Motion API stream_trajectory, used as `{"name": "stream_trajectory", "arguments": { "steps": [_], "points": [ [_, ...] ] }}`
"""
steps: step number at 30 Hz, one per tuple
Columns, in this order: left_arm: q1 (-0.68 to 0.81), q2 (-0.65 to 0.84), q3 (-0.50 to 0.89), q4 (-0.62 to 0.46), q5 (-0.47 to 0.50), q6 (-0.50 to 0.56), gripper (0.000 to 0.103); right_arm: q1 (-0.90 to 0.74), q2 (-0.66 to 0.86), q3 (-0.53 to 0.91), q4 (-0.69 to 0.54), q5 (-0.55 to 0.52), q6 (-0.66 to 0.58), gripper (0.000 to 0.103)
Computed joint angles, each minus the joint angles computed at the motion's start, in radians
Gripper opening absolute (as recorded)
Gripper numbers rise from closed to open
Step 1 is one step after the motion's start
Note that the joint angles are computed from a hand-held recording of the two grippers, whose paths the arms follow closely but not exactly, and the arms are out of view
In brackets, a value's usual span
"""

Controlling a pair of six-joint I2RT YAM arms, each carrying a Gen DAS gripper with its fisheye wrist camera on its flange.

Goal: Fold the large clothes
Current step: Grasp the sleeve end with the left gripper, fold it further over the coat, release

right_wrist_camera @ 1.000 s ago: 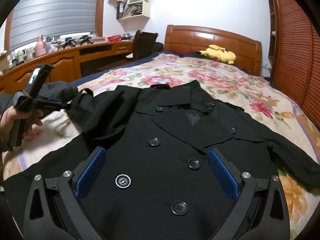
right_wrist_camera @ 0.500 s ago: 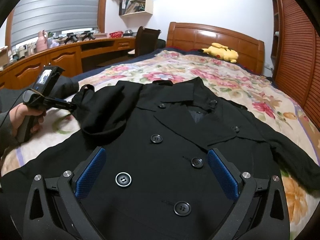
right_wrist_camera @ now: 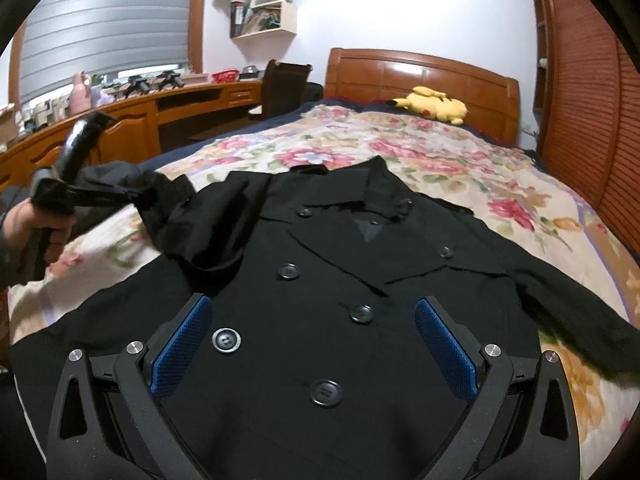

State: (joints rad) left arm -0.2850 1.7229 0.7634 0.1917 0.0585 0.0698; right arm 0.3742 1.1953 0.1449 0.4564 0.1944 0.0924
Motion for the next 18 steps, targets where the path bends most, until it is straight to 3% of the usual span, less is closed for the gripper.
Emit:
{"name": "stream_trajectory", "arguments": {
  "steps": [8, 13, 18],
  "points": [
    [-0.229, -0.155, -0.043, -0.013, -0.011, -0.071, 0.005, -0.089, -0.102, -0.023, -0.060, -0.038, -0.013, 0.103],
    [-0.327, -0.193, -0.100, 0.043, -0.034, -0.119, 0.005, -0.138, -0.182, -0.042, -0.114, -0.063, -0.026, 0.103],
    [-0.401, -0.188, -0.166, 0.119, -0.118, -0.142, 0.006, -0.164, -0.199, -0.049, -0.129, -0.078, -0.037, 0.103]
  ]
}}
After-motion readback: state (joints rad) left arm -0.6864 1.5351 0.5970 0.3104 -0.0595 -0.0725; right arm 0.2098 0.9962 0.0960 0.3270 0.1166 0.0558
